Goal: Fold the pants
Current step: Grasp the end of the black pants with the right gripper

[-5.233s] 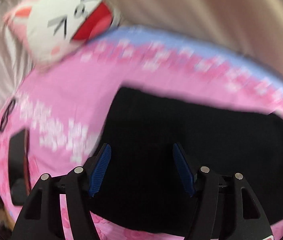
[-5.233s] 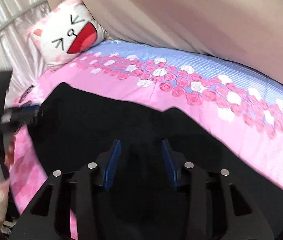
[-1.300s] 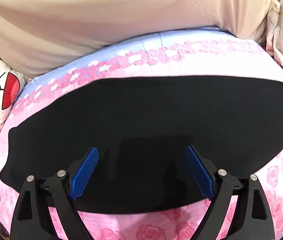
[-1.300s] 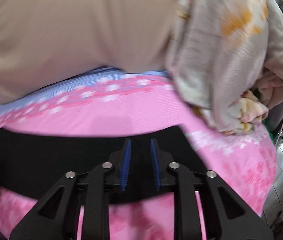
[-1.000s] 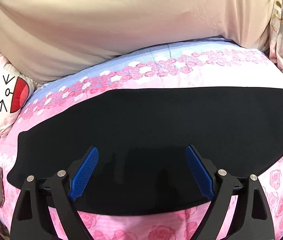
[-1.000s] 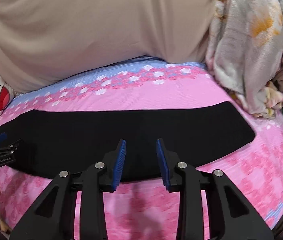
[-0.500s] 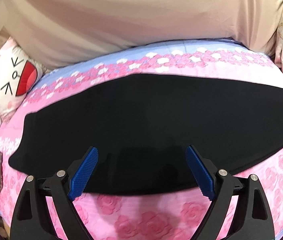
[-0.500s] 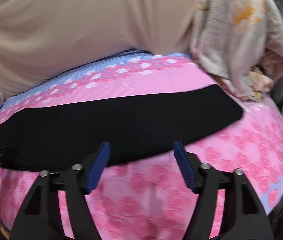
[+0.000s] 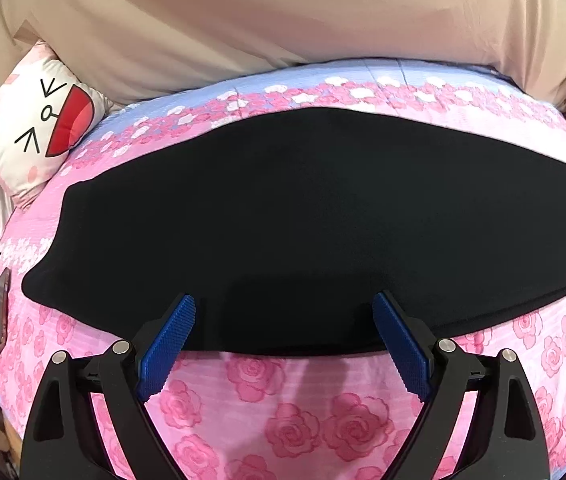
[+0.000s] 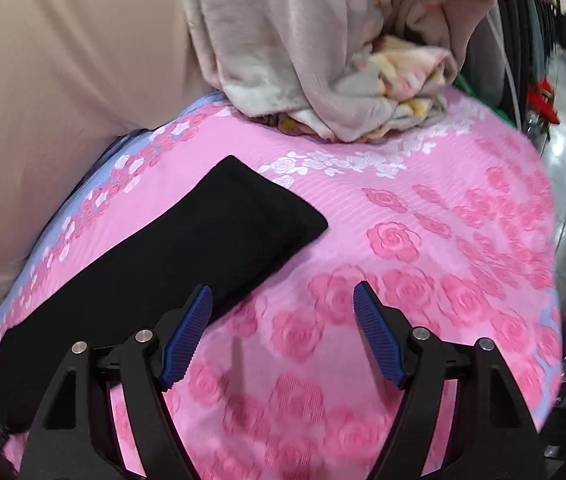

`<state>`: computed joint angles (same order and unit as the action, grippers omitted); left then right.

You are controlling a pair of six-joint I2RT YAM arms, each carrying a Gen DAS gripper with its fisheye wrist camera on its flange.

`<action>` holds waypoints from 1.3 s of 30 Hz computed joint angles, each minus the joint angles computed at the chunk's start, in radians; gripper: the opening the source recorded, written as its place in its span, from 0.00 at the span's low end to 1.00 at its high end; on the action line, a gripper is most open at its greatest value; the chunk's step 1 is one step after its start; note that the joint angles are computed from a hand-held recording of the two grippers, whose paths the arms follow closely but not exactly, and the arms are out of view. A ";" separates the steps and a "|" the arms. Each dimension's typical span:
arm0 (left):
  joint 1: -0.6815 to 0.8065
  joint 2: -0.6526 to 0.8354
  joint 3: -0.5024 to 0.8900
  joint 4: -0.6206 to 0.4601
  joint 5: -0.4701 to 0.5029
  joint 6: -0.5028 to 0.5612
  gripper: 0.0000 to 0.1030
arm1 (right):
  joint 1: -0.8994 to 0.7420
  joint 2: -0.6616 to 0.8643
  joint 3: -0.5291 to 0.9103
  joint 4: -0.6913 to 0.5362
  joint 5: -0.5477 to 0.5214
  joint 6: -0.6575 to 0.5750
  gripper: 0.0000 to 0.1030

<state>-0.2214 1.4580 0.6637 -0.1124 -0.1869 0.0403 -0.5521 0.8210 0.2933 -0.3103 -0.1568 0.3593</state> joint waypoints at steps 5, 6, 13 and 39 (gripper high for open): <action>-0.064 0.019 0.024 -0.020 -0.059 -0.026 0.86 | -0.008 0.155 0.016 0.139 -0.016 -0.018 0.70; -0.077 0.024 0.030 -0.024 -0.069 -0.032 0.86 | -0.007 0.171 0.023 0.149 -0.014 -0.020 0.70; -0.161 0.089 0.094 -0.051 -0.137 -0.066 0.86 | 0.017 0.269 0.047 0.241 -0.007 -0.017 0.71; -0.183 0.131 0.123 -0.055 -0.142 -0.056 0.86 | -0.018 0.129 0.063 0.137 0.077 -0.077 0.79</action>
<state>-0.4040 1.5892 0.7867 -0.1676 -0.3285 -0.0159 -0.5705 0.9496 0.3567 -0.1729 -0.0803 0.2826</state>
